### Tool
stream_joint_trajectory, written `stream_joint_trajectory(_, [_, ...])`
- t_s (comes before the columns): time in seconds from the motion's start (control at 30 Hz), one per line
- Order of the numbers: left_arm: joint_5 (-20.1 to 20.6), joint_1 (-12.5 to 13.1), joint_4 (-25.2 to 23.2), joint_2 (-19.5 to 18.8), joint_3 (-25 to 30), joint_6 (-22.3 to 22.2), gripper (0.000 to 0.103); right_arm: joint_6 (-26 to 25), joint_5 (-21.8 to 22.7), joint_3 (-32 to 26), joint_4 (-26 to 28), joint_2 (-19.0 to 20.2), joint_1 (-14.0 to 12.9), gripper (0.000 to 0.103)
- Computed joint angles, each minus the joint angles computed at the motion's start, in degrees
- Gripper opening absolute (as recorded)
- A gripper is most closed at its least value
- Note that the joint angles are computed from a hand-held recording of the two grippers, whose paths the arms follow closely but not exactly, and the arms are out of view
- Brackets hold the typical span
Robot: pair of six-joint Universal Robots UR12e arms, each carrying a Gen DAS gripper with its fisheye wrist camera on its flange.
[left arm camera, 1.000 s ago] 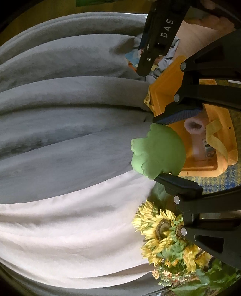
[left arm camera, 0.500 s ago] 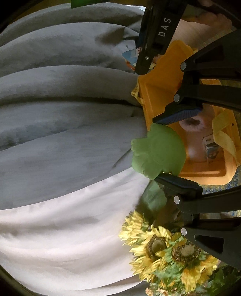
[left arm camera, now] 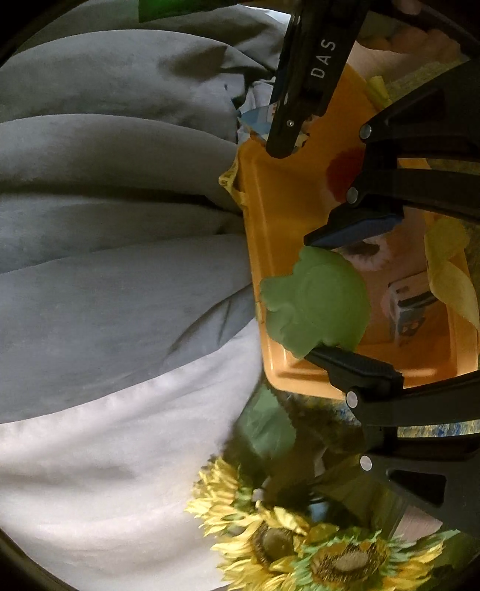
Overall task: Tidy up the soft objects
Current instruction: 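Open both tools to drop the sponge and pack into the crate, then move both tools back from the crate toward the Mickey Mouse plush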
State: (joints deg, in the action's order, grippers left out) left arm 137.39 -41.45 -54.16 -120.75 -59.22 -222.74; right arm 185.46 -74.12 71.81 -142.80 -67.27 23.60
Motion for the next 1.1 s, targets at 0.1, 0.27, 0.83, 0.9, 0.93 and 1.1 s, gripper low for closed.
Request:
stream_joint_trajectory(0.1, [-0.21,0.07,0.12,0.00,-0.05,0.05,0.061,-0.66,0.22,-0.50,1.42,0.31,-0.01,0.058])
stream_joint_trajectory(0.27, [1.21,-0.20,-0.30,-0.03,0.23,0.16,0.063,-0.52,-0.24,-0.38,1.36,0.19,-0.01,0.068])
stream_joint_trajectory(0.83, [9.39,-3.90,0.59,0.57,1.15,0.56,0.070,-0.95,-2.01,4.19,-4.76,-4.43,-0.25,0.068])
stream_joint_trajectory(0.9, [10.05,-4.41,1.36,0.56,1.28,1.15,0.072,-0.88,-2.10,4.92,-5.39,-5.17,-0.29,0.068])
stream_joint_trajectory(0.93, [10.52,-4.70,1.68,0.56,1.31,1.39,0.073,-0.85,-2.08,5.34,-5.72,-5.57,-0.34,0.068])
stream_joint_trajectory(1.1, [12.64,-6.10,1.56,0.86,1.31,1.05,0.075,-0.81,-2.61,7.72,-7.24,-7.78,-0.50,0.068])
